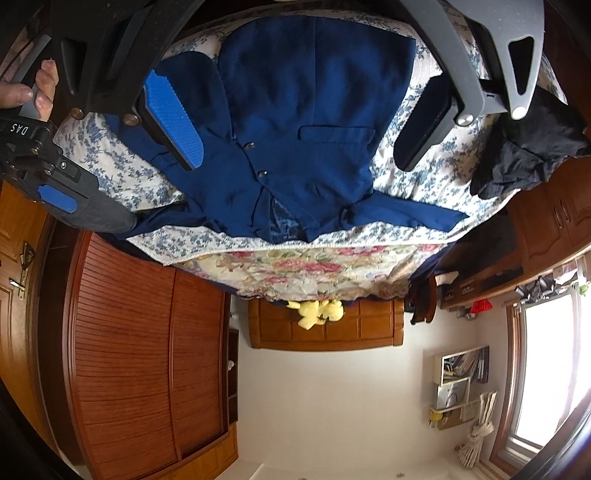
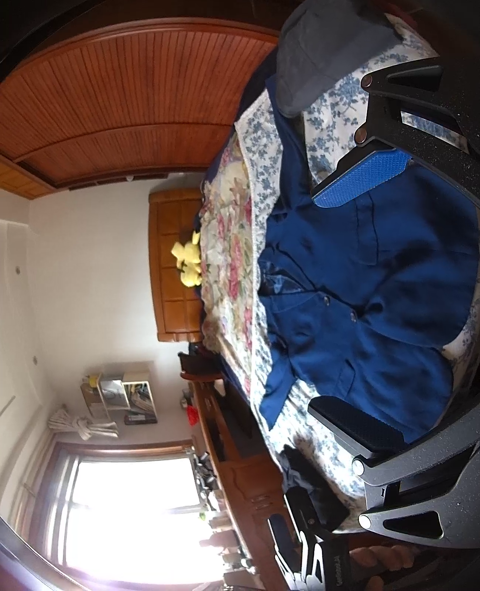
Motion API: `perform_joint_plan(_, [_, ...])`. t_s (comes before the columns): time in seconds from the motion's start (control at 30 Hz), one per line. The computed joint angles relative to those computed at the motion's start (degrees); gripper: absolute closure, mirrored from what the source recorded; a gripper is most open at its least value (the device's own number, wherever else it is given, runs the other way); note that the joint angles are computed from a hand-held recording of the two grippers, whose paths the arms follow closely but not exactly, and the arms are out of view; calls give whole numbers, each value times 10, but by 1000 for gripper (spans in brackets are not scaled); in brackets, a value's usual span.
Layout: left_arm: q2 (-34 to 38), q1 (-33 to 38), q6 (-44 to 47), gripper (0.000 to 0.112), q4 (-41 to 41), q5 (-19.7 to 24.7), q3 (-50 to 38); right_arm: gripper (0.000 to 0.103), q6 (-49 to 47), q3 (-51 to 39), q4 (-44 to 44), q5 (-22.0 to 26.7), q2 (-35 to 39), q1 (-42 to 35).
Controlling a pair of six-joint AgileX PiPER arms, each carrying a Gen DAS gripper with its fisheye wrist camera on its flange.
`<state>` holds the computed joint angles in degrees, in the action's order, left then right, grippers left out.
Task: Fold large clothes
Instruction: 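Move the left gripper to the nearest jacket sleeve cuff and grasp it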
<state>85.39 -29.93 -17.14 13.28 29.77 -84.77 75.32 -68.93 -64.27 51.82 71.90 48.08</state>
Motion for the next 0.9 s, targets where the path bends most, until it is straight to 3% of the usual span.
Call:
perform_joint_plan(0.23, [30,26,21,9,-20,-14,5,0,-25,12,43,-111,32,-83])
perform_joint_plan(0.7, [128,77,73,9,-51,-43,-24,0,-149,-58,128,-279,155,-215])
perform_joint_plan(0.8, [161,87,93,9,-64,-35,-50,0,-227,-105,194,-316,210,-243])
perform_joint_plan(0.9, [190,106,129,9,-106,-22,-80,0,-367,-179,326,-337,284,-268])
